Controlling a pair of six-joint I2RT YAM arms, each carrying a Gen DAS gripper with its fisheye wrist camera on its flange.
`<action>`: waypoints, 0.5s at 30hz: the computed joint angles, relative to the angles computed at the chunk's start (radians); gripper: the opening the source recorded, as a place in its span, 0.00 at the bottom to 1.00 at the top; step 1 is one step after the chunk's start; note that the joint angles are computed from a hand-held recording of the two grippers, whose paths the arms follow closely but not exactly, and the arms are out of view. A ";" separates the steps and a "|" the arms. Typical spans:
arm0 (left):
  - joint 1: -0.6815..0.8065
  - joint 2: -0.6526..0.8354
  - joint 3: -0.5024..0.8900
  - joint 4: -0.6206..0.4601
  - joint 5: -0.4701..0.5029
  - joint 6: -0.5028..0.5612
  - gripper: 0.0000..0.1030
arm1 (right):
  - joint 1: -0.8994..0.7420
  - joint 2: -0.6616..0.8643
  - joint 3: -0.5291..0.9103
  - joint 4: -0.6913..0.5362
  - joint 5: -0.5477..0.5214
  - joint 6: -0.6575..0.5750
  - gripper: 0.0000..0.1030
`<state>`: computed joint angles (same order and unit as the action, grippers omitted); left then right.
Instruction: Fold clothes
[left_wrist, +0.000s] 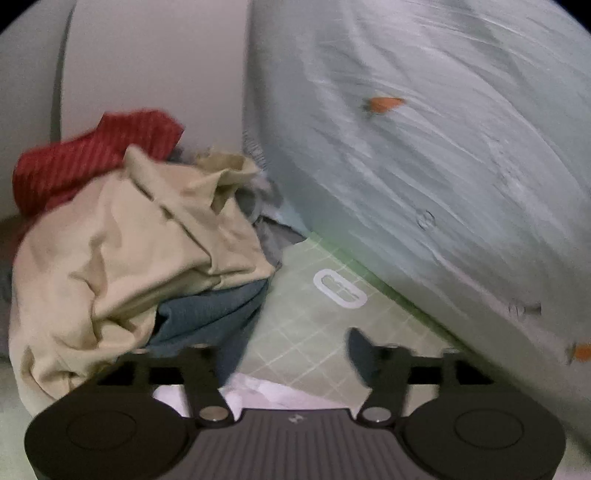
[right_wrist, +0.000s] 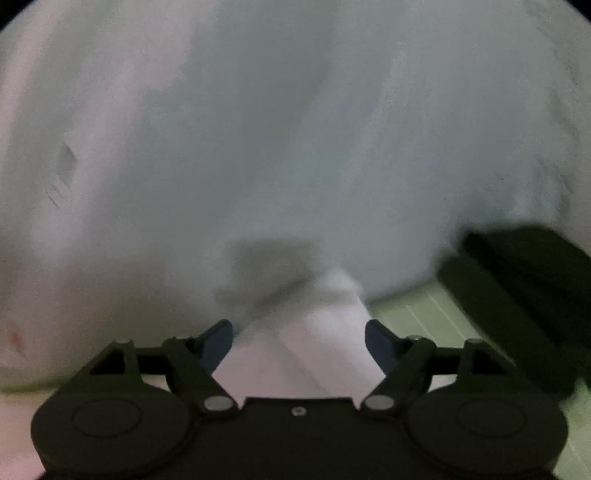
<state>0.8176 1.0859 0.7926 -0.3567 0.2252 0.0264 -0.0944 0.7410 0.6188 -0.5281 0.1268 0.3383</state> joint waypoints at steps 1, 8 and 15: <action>0.004 -0.018 -0.020 -0.023 0.013 0.039 0.69 | -0.019 -0.047 -0.051 -0.033 0.017 0.006 0.77; -0.041 -0.106 -0.101 -0.223 0.016 0.131 0.69 | -0.464 -0.324 -0.293 -0.207 -0.126 -0.035 0.77; -0.205 -0.219 -0.136 -0.361 0.019 0.106 0.69 | -0.485 -0.208 -0.387 0.026 -0.115 -0.039 0.78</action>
